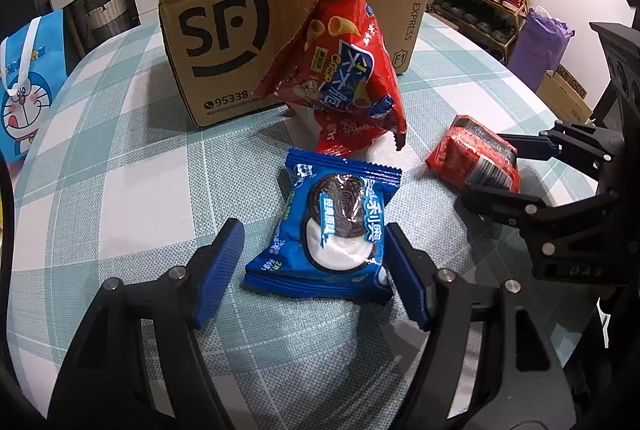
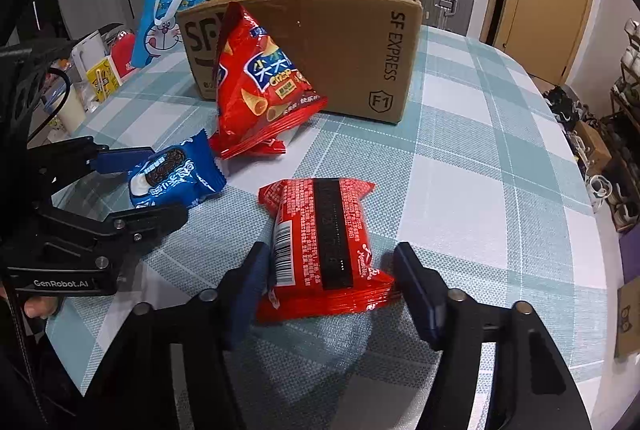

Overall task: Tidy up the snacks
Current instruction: 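Grasp the red wafer pack with the right tool while the left tool grasps the blue Oreo pack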

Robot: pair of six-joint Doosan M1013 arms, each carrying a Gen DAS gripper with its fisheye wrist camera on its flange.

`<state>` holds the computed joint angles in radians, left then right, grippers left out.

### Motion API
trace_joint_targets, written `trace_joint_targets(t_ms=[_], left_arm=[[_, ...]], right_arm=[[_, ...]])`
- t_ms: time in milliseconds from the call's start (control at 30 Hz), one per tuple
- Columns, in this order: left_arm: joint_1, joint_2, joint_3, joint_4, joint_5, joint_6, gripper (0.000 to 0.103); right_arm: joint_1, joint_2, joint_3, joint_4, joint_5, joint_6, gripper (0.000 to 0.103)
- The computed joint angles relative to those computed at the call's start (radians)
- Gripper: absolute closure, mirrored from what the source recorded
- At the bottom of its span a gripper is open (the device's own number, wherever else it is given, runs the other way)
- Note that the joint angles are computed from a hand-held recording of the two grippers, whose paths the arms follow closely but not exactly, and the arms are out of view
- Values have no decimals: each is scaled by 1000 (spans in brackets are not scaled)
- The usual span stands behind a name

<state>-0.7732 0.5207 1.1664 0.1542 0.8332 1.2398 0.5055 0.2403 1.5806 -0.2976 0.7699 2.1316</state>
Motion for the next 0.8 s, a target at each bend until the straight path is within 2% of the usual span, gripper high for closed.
trace_joint_targets(t_ms=[200, 300, 533, 567, 633, 800], left_arm=[[0, 0, -1, -1, 2, 2, 34], [0, 0, -1, -1, 2, 2, 34], [-1, 1, -2, 5, 3, -2, 34], [-1, 0, -1, 7, 3, -3, 35], [-1, -4, 6, 2, -8, 4, 44], [2, -13, 17, -38, -24, 34, 49]], right_arm=[[0, -9, 10, 35, -36, -50, 45], [2, -15, 14, 34, -54, -59, 53], [-3, -30, 24, 42, -94, -53, 56], [-4, -32, 25, 43, -97, -52, 56], [-6, -37, 30, 49, -108, -50, 56], [-15, -44, 37, 79, -120, -60, 56]])
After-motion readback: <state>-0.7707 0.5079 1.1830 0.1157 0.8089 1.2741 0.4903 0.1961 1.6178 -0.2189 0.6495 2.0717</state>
